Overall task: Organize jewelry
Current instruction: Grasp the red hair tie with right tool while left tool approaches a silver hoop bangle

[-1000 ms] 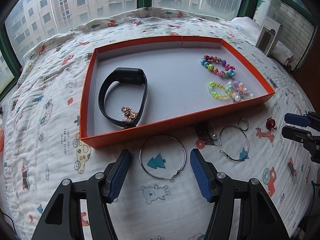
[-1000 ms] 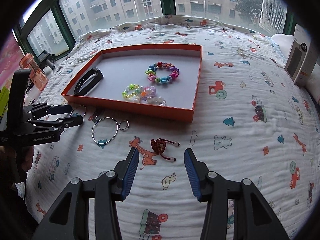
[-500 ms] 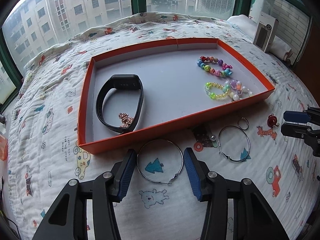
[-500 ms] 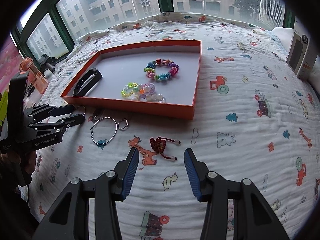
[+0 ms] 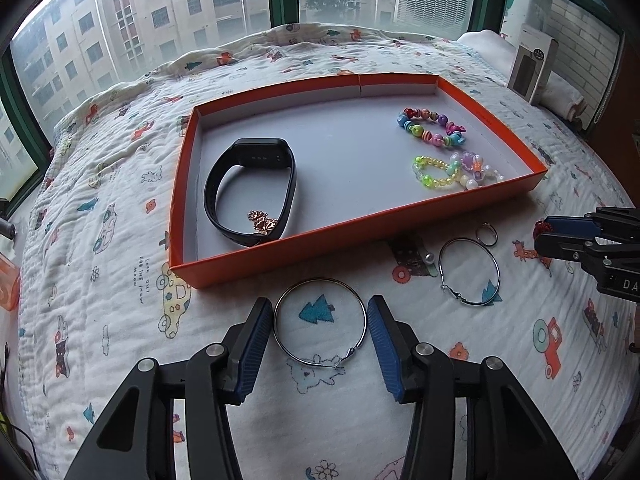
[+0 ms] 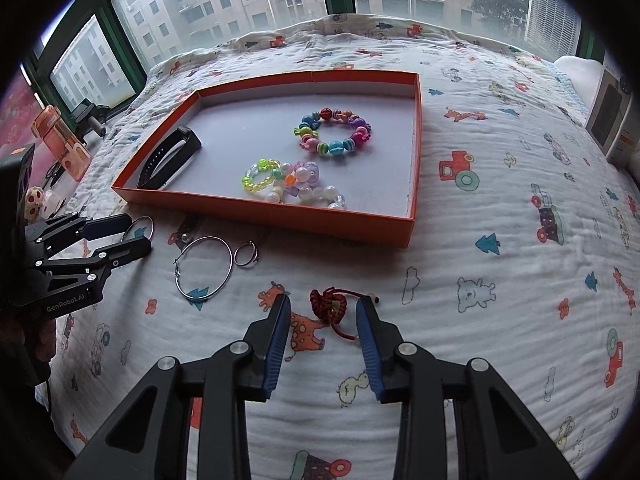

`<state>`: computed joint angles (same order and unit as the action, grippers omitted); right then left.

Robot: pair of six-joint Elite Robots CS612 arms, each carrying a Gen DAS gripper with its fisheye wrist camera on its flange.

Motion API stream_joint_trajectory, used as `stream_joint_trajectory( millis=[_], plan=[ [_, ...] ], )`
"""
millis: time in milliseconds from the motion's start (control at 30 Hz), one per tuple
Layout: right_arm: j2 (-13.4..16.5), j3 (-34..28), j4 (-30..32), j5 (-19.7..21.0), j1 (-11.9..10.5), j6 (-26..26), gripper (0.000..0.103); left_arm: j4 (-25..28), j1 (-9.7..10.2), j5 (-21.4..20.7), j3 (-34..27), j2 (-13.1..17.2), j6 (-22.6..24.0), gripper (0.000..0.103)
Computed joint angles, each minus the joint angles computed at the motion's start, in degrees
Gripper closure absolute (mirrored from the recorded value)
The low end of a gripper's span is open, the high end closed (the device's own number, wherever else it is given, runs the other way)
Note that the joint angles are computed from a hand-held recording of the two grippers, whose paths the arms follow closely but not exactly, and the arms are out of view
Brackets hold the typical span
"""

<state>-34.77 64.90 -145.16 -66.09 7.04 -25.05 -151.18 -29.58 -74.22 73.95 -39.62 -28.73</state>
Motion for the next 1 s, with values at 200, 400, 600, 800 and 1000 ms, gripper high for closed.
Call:
stream_joint_trajectory(
  millis=[200,400,600,800,1000],
  plan=[
    [-0.3,0.7,-1.7,-2.0,0.6,-0.6,0.085,-0.8,-0.05,0.0,0.9,-0.6,-1.4,0.051],
    [-1.7,2.5,-4.0,-0.9,0.4,0.2,0.086,-3.4,-0.42,1.2,2.9,-2.3,-3.7,0.051],
    [-3.4,4.7,-8.1,0.4,0.1,0.8,0.086,-5.8,-1.15,3.9,4.9,-4.7,-5.5,0.051],
    [-5.1,7.0,-12.2,1.7,-0.1,1.2,0.086,-7.8,-2.34,7.5,6.9,-7.1,-6.2,0.051],
    [-6.4,8.6,-15.0,3.0,-0.5,2.0,0.086,-9.0,-3.47,10.5,8.7,-9.2,-8.1,0.051]
  ],
)
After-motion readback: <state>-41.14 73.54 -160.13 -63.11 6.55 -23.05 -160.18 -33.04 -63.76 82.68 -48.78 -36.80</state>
